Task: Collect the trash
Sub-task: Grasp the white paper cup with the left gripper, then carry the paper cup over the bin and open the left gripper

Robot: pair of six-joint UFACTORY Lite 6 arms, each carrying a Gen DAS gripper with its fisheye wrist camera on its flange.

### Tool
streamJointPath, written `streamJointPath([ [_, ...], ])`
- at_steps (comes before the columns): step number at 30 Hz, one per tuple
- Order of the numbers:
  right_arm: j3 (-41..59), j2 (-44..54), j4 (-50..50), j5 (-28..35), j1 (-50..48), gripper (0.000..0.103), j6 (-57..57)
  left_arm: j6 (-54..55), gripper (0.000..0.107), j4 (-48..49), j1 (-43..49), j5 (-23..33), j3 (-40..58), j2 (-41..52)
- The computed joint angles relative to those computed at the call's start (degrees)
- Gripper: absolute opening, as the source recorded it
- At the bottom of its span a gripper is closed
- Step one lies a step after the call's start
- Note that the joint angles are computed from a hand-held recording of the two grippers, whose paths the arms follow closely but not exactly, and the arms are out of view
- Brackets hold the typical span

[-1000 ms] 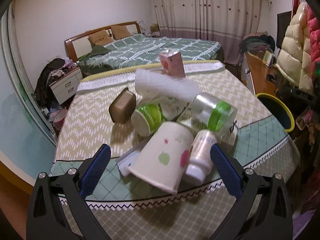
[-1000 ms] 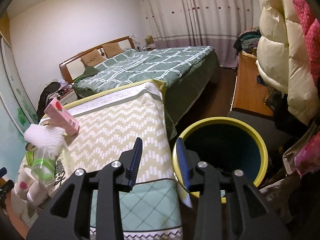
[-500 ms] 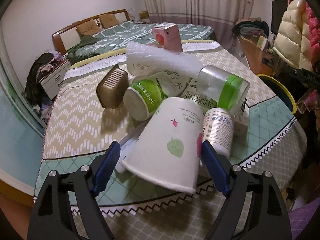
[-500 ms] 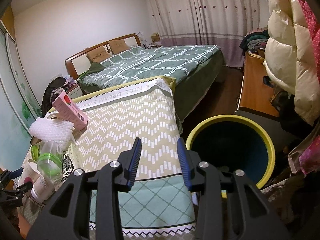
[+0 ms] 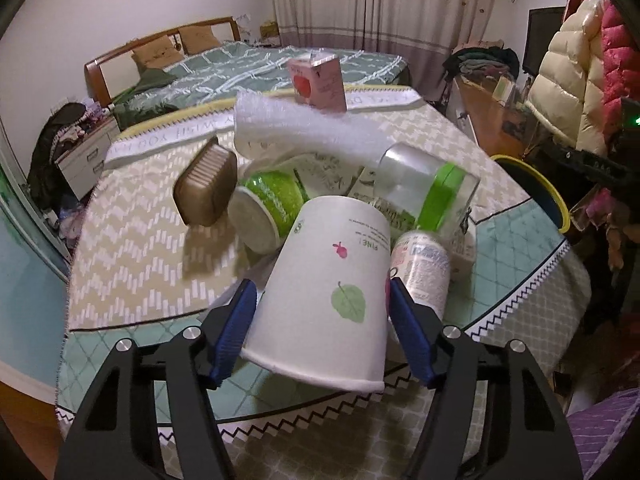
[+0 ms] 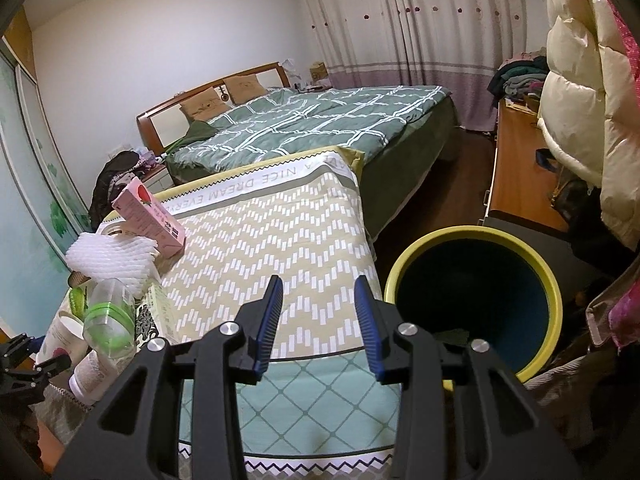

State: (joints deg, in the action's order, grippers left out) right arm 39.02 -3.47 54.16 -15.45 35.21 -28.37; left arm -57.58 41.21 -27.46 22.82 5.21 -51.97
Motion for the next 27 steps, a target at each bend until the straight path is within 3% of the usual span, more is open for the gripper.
streamJointPath([
  [7, -2.68, -3.86, 0.26, -0.18, -0.59, 0.036, -0.10, -13.83, 0.066, 8.07, -17.64, 17.51, 5.62, -4.89],
  [12, -6.25, -9.16, 5.51, -1.08, -1.54, 0.036, -5.33, -23.34, 0.066, 14.39, -27.95, 22.55, 12.13, 1.82],
  [18, -11.30, -14.85, 9.45, -1.59, -5.94, 0.036, -10.73, -29.71, 0.066, 22.29, -30.10, 15.84, 24.10, 18.57],
  [27, -20.89, -25.22, -3.93, 3.44, -20.60, 0.036, -2.28, -34.90, 0.066, 31.89, -29.12, 3.92, 51.45, 53.79],
])
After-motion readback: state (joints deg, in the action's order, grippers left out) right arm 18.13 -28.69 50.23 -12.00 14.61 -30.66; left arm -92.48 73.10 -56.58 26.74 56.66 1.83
